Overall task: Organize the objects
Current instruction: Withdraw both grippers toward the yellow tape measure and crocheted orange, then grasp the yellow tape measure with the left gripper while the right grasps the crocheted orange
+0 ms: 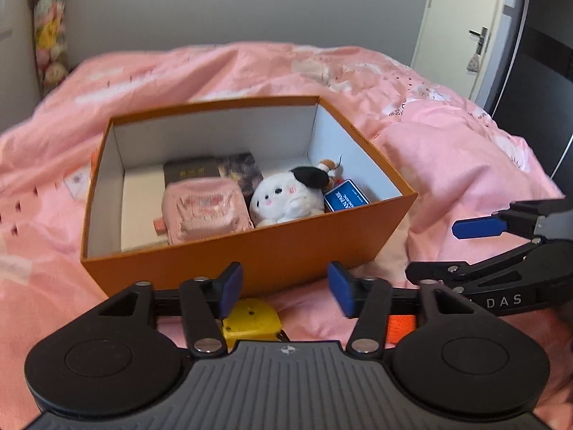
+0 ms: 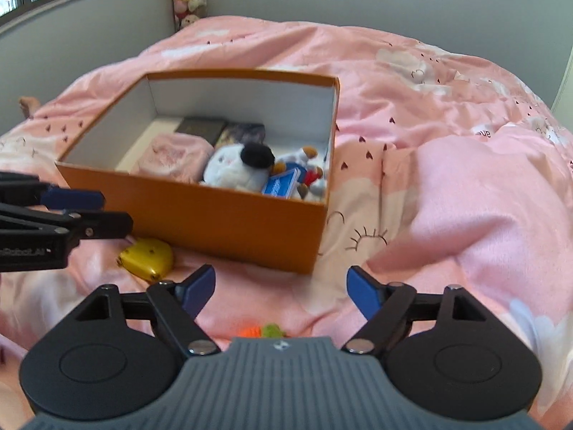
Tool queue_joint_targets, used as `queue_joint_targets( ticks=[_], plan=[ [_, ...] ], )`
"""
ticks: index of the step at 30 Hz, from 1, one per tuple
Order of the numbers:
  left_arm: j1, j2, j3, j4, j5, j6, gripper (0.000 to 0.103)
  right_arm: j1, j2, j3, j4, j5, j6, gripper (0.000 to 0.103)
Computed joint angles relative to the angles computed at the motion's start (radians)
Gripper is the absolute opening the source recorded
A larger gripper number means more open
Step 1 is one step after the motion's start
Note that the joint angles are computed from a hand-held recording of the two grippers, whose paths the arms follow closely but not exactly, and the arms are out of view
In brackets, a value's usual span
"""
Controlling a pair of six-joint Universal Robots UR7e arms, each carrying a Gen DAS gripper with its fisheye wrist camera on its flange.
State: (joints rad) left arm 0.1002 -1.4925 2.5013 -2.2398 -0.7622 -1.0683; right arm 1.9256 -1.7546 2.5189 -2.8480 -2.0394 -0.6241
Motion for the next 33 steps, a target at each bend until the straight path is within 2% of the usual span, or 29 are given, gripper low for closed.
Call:
queue_joint_targets(
  ticks=[3,8,14,16,18,20,27,29,33],
  plan=[
    [0.001,0.012,-0.002,0.015,-0.005,-0.002,0.073,-0.015,0.003,-0.008,0.053,-0.013,0.015,0.081],
    [0.05,0.005,0.008,-0.037,-0.078,0.007,0.07,-0.041,0.018,-0.023,0.13,-0.019,0.066,0.082],
    [0.096,0.014,0.021,-0.119,-0.151,0.048,0.069,-0.08,0.028,-0.01,0.141,-0.017,0.09,0.082],
    [0.112,0.024,0.015,-0.122,-0.173,0.058,0.068,-0.083,0.031,-0.005,0.144,-0.011,0.074,0.077],
    [0.123,0.033,0.012,-0.117,-0.186,0.053,0.067,-0.081,0.045,-0.001,0.139,-0.025,0.065,0.059],
    [0.13,0.038,0.009,-0.099,-0.188,0.034,0.067,-0.085,0.062,-0.003,0.151,-0.04,0.07,0.048],
    [0.15,0.049,-0.017,-0.009,-0.168,-0.049,0.074,-0.129,0.071,-0.015,0.217,0.004,0.077,0.05],
    [0.158,0.06,-0.027,0.012,-0.165,-0.06,0.076,-0.125,0.079,-0.011,0.208,-0.004,0.066,0.051],
    [0.179,0.08,-0.044,0.034,-0.168,-0.079,0.077,-0.123,0.062,0.001,0.181,0.015,0.041,0.048]
  ],
)
